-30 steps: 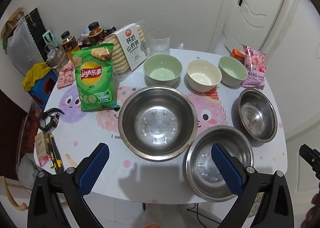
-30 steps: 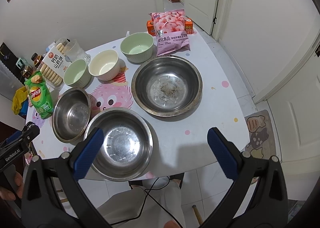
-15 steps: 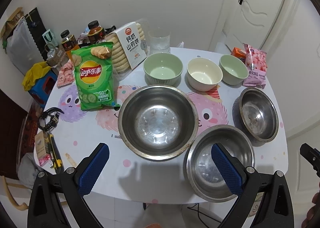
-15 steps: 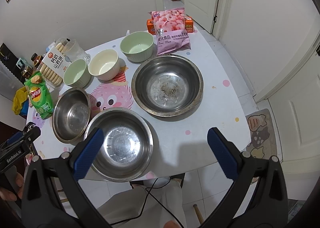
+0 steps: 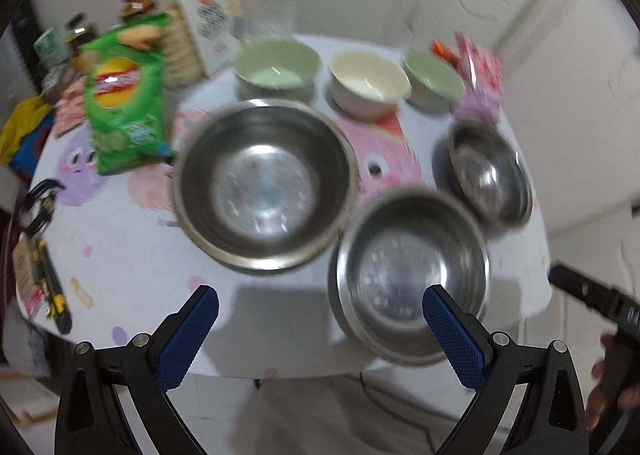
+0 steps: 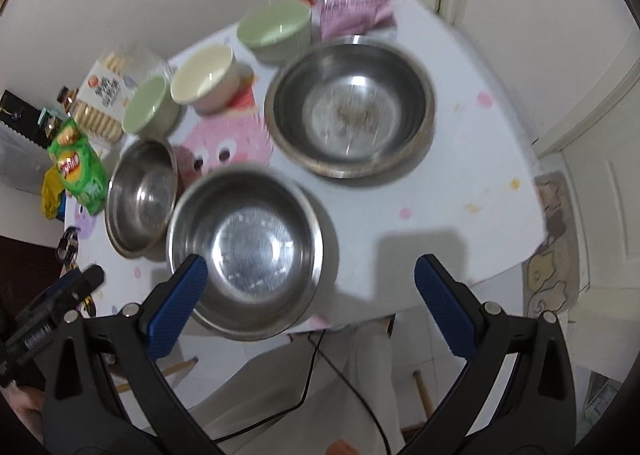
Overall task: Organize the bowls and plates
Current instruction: 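Close the left tool on the nearest steel bowl rim while the right tool grips the opposite rim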
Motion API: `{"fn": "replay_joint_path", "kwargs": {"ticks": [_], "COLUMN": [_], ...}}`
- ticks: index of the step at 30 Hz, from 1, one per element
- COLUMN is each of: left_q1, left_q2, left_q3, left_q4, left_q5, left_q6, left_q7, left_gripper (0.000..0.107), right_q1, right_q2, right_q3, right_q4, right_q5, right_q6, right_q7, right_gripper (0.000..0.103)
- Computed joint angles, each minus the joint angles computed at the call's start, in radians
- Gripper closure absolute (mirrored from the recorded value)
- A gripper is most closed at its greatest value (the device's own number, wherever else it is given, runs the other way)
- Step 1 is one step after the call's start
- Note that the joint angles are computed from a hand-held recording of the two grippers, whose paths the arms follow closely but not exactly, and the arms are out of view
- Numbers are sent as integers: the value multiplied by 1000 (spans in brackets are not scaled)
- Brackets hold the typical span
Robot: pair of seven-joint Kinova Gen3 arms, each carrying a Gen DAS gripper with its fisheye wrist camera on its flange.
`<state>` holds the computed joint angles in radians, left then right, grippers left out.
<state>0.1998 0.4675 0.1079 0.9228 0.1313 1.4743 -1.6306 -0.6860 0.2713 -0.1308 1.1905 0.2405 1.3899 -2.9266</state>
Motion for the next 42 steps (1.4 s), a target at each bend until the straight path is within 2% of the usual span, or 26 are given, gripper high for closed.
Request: {"fn": "replay_joint_path", "kwargs": {"ticks": [7, 11, 17, 18, 20, 22, 26, 27, 29, 30, 31, 34, 36, 39, 42], "left_q1": [47, 65, 92, 101, 107, 120, 135, 139, 150, 164, 167, 169, 147, 134, 132], "left_q2": [56, 39, 51, 52, 55, 61, 74, 75, 76, 73, 73, 80, 75, 53, 54], "left_q3": [19, 24, 24, 22, 24, 21, 18, 17, 13, 8, 9, 14, 15, 12, 14], "left_q4": [65, 139, 167, 173, 182, 183, 188, 192, 197, 205, 207, 206, 202, 224, 217], "left_q5": [-20, -18, -37, -46, -48, -58, -63, -66, -79, -97, -100, -92, -78, -73, -76], "left_q6": [-9, -70, -107, -112, -111, -106, -101, -103, -108, -122, -127, -138, -130, -157, -156], "left_q7": [-66, -99, -123, -122, -125, -114, -85, -78, -61, -48, -43, -21, -21, -14, -10], "left_gripper": [5, 5, 5, 6, 16, 28, 36, 40, 57, 64, 66, 71, 75, 80, 81], "right_q1": [102, 121, 141, 147, 153, 156, 177, 186, 200, 203, 205, 215, 212, 221, 227], "right_q2": [13, 27, 45, 46, 46, 48, 53, 61, 81, 92, 104, 112, 118, 108, 82], "right_q3": [-11, -7, -4, -3, 0, 0, -2, -5, -10, -11, -12, -13, -9, -4, -7], "right_q4": [155, 187, 206, 214, 222, 224, 231, 230, 219, 207, 193, 191, 178, 194, 230], "right_q5": [-169, -201, -240, -249, -257, -259, -288, -303, -330, -341, -352, -378, -378, -397, -410], "right_q6": [-194, -237, -273, -285, -296, -301, -315, -318, -310, -293, -276, -280, -260, -274, -311], "right_q7": [94, 126, 178, 185, 192, 206, 246, 263, 297, 310, 320, 361, 370, 374, 384], "right_gripper": [0, 0, 0, 0, 1, 8, 15, 21, 35, 46, 56, 74, 77, 87, 87]}}
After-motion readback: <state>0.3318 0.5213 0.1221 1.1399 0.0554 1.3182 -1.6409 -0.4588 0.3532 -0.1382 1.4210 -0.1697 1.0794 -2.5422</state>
